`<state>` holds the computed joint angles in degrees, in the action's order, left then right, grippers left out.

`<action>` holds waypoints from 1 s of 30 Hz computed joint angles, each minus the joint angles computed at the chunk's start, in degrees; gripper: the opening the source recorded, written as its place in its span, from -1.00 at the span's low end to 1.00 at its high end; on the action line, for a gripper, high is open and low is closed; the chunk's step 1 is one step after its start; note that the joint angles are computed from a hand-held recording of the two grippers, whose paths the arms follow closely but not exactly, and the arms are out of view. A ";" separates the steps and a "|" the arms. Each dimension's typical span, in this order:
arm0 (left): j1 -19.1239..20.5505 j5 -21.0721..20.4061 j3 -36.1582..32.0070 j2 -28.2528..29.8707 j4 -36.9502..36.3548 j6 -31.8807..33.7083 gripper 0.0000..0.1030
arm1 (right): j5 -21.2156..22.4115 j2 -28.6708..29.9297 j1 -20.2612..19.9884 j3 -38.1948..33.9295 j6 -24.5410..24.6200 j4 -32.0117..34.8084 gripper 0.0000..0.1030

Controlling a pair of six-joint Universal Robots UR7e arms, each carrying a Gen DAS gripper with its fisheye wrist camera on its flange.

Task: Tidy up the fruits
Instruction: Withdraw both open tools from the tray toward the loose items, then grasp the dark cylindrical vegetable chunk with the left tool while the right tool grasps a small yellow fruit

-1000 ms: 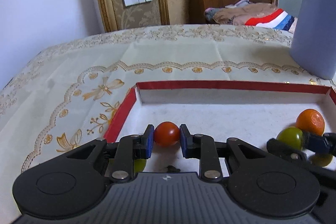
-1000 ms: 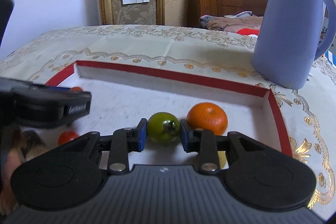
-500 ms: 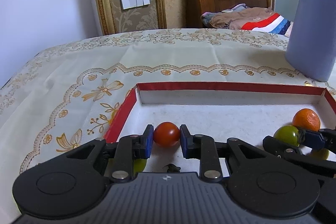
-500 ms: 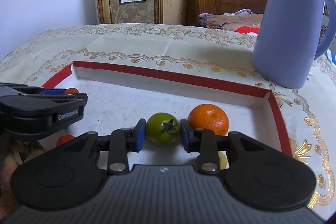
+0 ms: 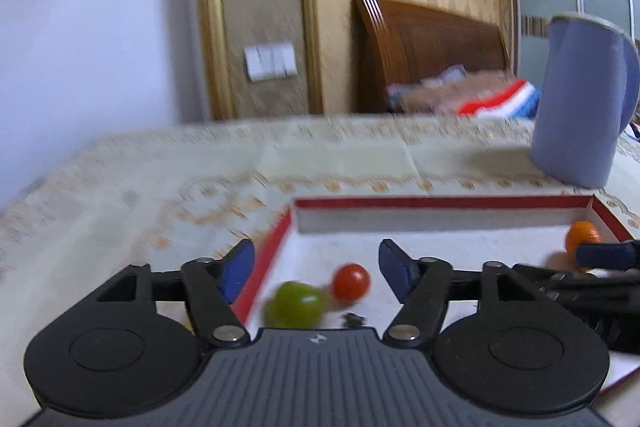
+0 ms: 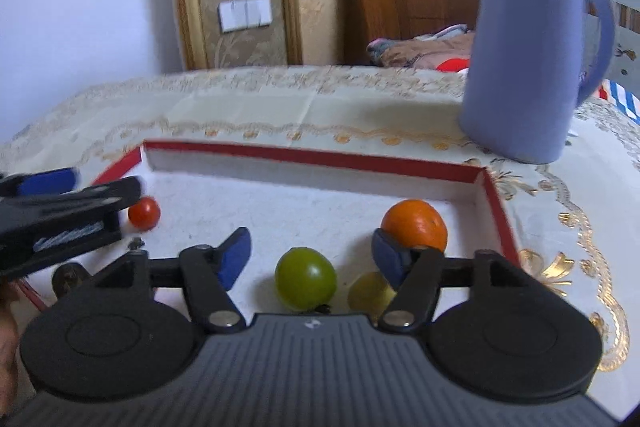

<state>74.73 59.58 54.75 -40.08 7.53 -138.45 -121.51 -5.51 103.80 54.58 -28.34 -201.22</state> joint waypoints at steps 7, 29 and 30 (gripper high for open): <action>1.09 4.52 9.92 -7.58 -1.72 -5.30 0.35 | 1.98 -3.79 -0.10 10.01 0.33 -9.57 0.58; 0.54 5.65 17.34 -11.07 9.20 -8.27 0.35 | 4.73 -7.18 -0.81 20.03 2.96 -20.16 0.74; 0.22 4.58 17.02 -10.72 9.59 -8.97 0.35 | 5.03 -7.31 -0.86 20.24 3.20 -20.18 0.74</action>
